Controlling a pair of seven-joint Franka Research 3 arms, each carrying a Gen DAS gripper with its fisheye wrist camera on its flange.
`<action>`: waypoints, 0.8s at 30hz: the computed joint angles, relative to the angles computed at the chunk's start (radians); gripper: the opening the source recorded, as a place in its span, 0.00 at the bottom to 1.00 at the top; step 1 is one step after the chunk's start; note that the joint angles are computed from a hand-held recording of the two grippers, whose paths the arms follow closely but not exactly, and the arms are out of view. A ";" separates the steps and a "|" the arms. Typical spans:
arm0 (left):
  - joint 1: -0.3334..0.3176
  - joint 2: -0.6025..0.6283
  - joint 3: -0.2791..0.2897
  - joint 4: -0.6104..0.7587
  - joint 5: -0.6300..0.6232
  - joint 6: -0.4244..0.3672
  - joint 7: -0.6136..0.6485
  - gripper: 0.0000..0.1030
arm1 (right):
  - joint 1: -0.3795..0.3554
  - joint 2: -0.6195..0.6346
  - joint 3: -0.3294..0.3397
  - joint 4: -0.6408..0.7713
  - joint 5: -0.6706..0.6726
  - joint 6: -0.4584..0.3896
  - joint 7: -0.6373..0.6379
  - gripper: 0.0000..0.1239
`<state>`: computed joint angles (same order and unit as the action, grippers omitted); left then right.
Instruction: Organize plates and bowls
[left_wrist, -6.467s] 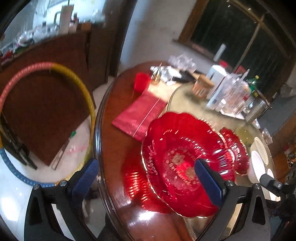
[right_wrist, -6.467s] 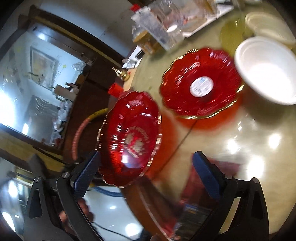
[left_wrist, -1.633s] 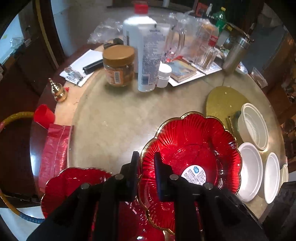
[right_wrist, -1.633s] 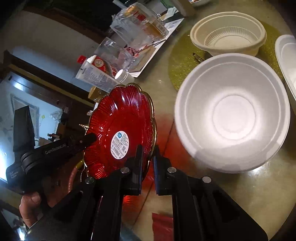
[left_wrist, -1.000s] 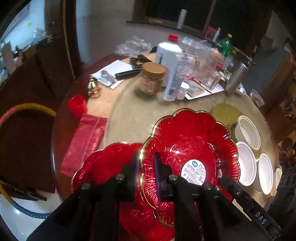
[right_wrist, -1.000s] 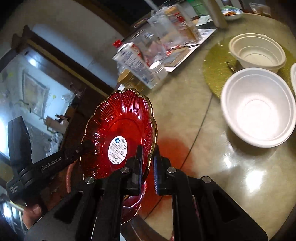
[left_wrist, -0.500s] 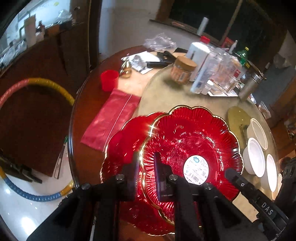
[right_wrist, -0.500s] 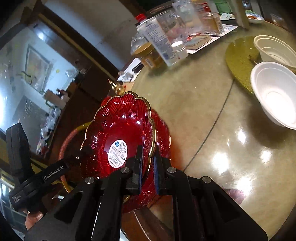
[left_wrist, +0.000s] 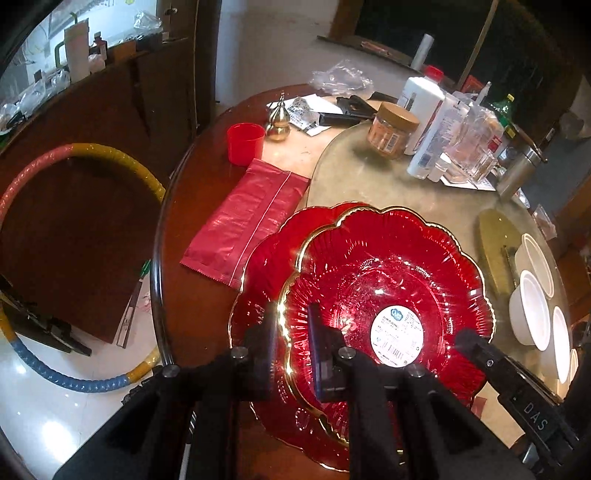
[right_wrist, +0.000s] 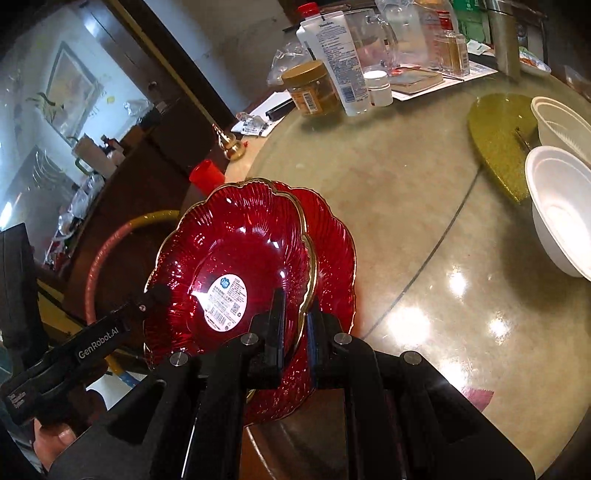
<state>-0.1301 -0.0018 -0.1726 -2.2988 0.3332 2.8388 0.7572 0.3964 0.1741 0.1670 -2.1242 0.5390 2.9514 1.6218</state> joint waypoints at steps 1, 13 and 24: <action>0.000 0.002 0.000 -0.001 0.009 0.000 -0.010 0.13 | 0.004 0.006 -0.007 0.006 -0.018 -0.007 0.008 0.08; -0.008 0.025 0.002 0.028 0.167 -0.056 -0.158 0.15 | 0.010 0.033 -0.019 0.029 -0.110 -0.025 0.038 0.08; -0.027 0.043 0.006 0.060 0.349 -0.098 -0.294 0.16 | 0.064 0.032 -0.077 0.014 -0.273 0.015 0.151 0.11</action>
